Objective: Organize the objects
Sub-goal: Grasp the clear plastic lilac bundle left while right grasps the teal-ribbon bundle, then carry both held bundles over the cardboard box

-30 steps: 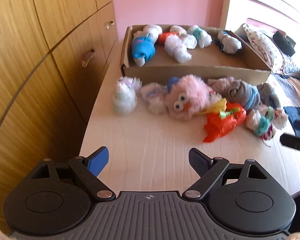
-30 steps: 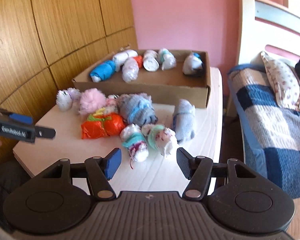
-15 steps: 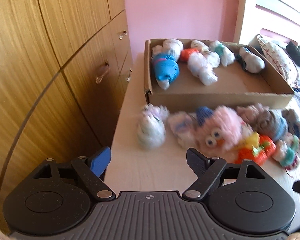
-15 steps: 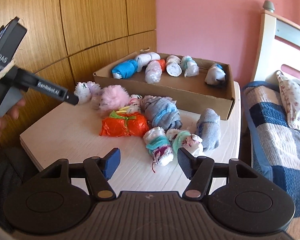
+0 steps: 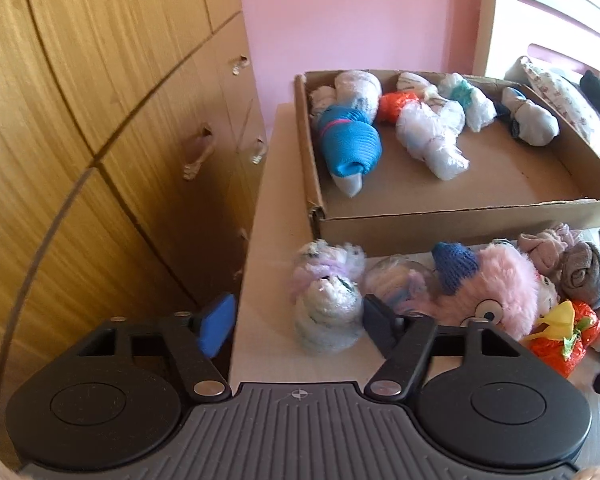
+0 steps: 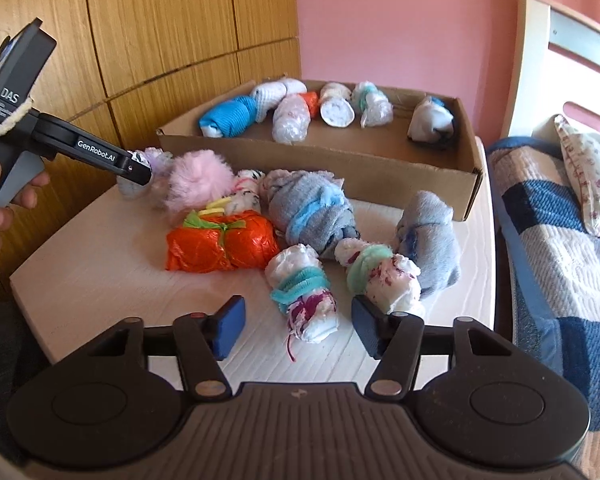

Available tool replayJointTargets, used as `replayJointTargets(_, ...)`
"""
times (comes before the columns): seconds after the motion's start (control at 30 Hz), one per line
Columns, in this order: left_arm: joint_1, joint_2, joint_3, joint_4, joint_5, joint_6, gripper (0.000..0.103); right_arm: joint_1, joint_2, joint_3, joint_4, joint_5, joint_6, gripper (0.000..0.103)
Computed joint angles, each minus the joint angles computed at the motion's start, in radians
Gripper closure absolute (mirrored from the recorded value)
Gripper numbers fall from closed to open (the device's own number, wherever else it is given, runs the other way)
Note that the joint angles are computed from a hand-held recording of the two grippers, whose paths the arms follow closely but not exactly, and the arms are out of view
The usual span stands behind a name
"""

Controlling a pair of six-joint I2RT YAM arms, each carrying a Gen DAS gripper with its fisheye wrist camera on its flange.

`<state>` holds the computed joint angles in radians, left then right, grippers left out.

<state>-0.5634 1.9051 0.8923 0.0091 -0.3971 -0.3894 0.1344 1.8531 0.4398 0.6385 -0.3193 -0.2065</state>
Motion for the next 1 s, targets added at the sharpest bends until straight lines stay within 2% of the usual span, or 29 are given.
replayJointTargets(0.03, 0.006, 0.001, -0.001, 0.008, 0.017, 0.006, 0.044, 0.005, 0.000, -0.002, 0.007, 0.004, 0.001, 0.053)
replayJointTargets(0.2, 0.004, 0.010, -0.009, 0.044, 0.054, 0.030, 0.057, 0.022, -0.023, -0.015, -0.008, 0.001, -0.016, 0.064)
replayJointTargets(0.5, -0.006, 0.004, -0.017, 0.048, 0.041, 0.026, 0.060, 0.024, -0.057, -0.037, -0.026, -0.006, -0.016, 0.077)
replayJointTargets(1.0, -0.102, -0.193, -0.132, 0.023, -0.001, -0.036, 0.060, -0.021, -0.166, -0.081, -0.070, -0.076, 0.007, 0.079)
